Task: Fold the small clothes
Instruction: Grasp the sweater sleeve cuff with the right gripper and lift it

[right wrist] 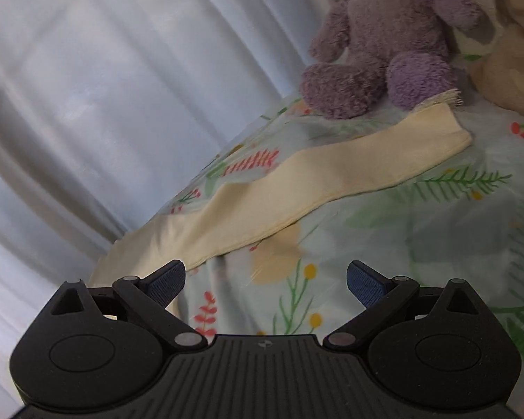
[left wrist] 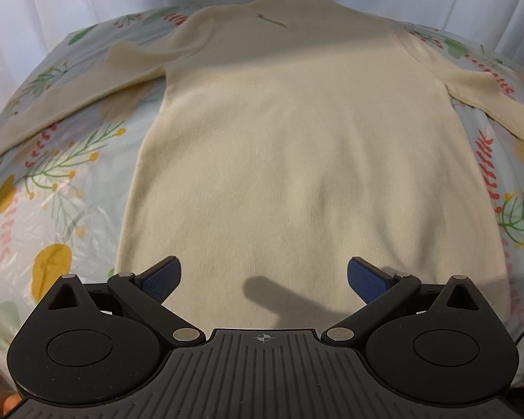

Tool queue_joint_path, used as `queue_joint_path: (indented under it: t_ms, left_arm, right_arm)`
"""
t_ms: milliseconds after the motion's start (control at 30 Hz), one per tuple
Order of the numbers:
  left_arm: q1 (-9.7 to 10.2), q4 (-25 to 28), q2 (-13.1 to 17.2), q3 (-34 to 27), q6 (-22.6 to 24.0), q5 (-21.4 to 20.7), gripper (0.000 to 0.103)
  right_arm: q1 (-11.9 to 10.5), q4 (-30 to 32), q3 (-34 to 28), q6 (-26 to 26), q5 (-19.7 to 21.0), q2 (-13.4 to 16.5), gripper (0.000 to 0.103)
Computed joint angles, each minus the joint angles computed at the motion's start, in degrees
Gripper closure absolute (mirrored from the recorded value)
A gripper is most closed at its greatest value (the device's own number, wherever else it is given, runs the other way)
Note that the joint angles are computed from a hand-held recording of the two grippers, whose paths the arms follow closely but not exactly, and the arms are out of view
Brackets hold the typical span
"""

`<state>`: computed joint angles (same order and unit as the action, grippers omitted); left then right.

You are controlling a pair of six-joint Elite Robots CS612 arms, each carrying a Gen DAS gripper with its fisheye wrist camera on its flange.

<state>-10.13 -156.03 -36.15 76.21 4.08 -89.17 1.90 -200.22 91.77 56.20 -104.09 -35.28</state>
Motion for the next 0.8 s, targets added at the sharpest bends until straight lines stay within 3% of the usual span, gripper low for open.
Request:
queue_joint_path:
  t_ms: [100,200,267,533,600,667,800]
  left_arm:
    - [-0.04,0.0,1.7,-2.8,-1.3,0.4,0.0]
    - [-0.01,-0.2,3.6,-5.8,-3.2,0.0,0.0]
    - [-0.11,0.8,4.9,-7.9,-4.5,0.2,0.0]
    - [-0.09,6.5,8.1,-13.7,-7.4,-1.8,0.0]
    - [0.16,8.4,8.7,-15.1,-8.5,-3.2,0.0]
    - [0.38,9.3,9.3,-16.1,-10.0,-3.8,0.0]
    - [0.44,8.9,9.8,-16.8,-9.3,-3.3,0.0]
  right_arm:
    - [-2.7,1.5,1.4,10.9,-4.1,0.0,0.02]
    - [-5.3,1.4,2.8,19.1,-3.4,0.4,0.055]
    - [-6.4,1.1,3.0,22.5,-2.4,1.0,0.058]
    - [-7.5,0.4,1.3,24.9,-4.9,3.0,0.068]
    - [-7.5,2.1,0.9,23.5,-5.5,2.9,0.085]
    - [-7.4,3.9,0.6,22.2,-5.9,2.8,0.096]
    - [-6.4,8.4,-1.1,16.6,-10.1,2.1,0.096]
